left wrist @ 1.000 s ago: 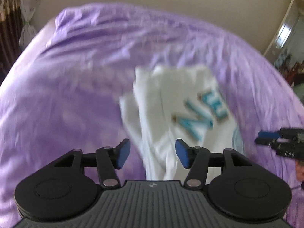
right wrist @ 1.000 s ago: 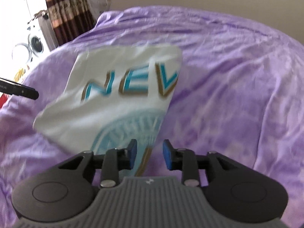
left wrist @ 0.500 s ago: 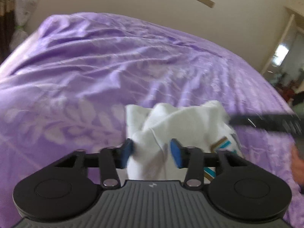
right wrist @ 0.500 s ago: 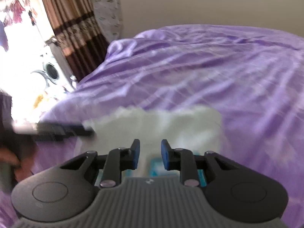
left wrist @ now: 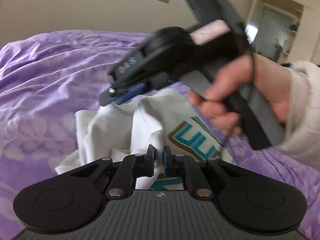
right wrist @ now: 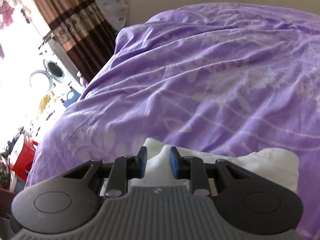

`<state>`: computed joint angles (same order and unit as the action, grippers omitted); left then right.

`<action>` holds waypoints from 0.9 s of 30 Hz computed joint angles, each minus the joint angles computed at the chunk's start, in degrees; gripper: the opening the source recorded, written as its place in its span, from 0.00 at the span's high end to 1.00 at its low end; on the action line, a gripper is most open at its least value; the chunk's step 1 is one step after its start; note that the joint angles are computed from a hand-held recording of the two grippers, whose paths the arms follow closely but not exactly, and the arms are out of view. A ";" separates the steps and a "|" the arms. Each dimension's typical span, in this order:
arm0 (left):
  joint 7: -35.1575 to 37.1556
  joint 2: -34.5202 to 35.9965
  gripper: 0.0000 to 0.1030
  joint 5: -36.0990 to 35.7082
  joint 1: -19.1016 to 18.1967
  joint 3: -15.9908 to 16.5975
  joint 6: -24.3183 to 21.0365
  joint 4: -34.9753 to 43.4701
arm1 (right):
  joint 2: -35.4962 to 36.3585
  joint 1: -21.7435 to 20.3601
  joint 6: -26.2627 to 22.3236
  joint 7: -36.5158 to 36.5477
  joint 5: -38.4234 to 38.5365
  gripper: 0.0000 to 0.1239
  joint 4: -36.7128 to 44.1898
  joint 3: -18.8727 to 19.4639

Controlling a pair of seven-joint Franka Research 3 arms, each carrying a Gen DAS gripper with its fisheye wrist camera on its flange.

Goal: Fold small clothes

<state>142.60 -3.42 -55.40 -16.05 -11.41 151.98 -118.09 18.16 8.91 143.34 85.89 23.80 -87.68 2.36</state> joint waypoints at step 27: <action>-22.03 18.00 0.41 -6.31 11.96 -2.82 -14.91 20.56 | -13.63 -0.43 21.89 -39.90 34.50 1.00 -24.34 3.18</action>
